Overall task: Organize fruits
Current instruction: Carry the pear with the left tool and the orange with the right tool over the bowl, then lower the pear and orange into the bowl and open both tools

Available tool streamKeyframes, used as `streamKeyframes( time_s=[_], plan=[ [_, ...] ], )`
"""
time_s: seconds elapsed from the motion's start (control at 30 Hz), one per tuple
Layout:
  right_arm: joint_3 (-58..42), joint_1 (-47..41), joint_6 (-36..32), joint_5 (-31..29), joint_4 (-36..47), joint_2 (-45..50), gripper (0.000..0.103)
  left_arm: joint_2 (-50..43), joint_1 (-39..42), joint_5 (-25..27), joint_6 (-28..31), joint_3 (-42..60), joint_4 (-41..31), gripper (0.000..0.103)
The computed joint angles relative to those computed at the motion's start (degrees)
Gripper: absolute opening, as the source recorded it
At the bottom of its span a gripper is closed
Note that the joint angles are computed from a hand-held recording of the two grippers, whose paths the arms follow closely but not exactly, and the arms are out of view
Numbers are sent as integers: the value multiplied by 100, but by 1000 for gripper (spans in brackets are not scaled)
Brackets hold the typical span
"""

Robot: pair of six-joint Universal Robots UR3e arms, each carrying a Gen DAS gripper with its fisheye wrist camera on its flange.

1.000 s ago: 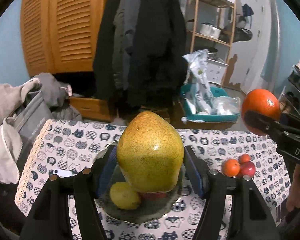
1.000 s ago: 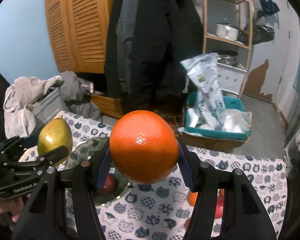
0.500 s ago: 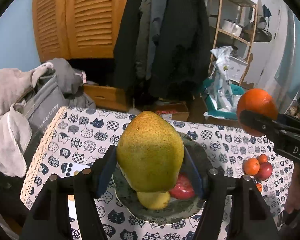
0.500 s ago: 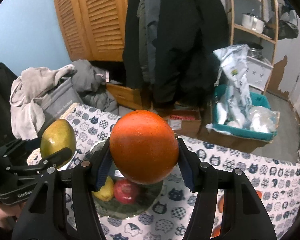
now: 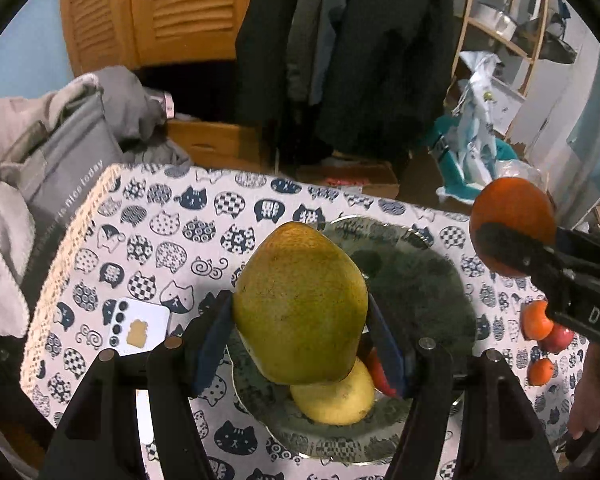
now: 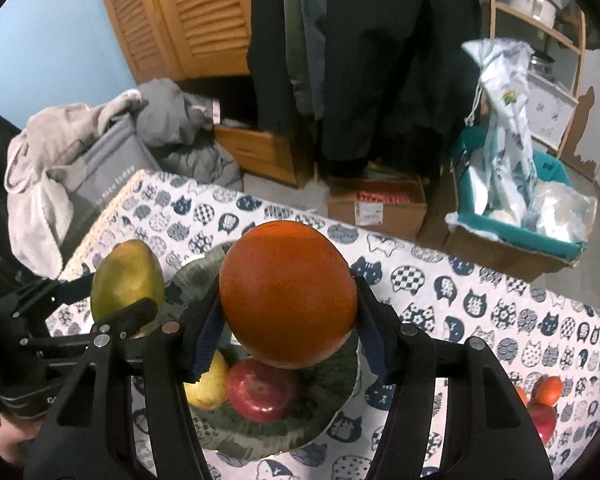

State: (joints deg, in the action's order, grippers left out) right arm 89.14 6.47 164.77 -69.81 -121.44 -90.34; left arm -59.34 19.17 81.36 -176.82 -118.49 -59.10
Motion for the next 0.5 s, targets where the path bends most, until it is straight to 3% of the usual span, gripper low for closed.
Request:
streamKeyframes(
  time_s=[0.5],
  plan=[
    [159, 264, -32, -298, -394, 851, 60, -1248, 18, -64, -180, -205, 559, 68]
  ],
)
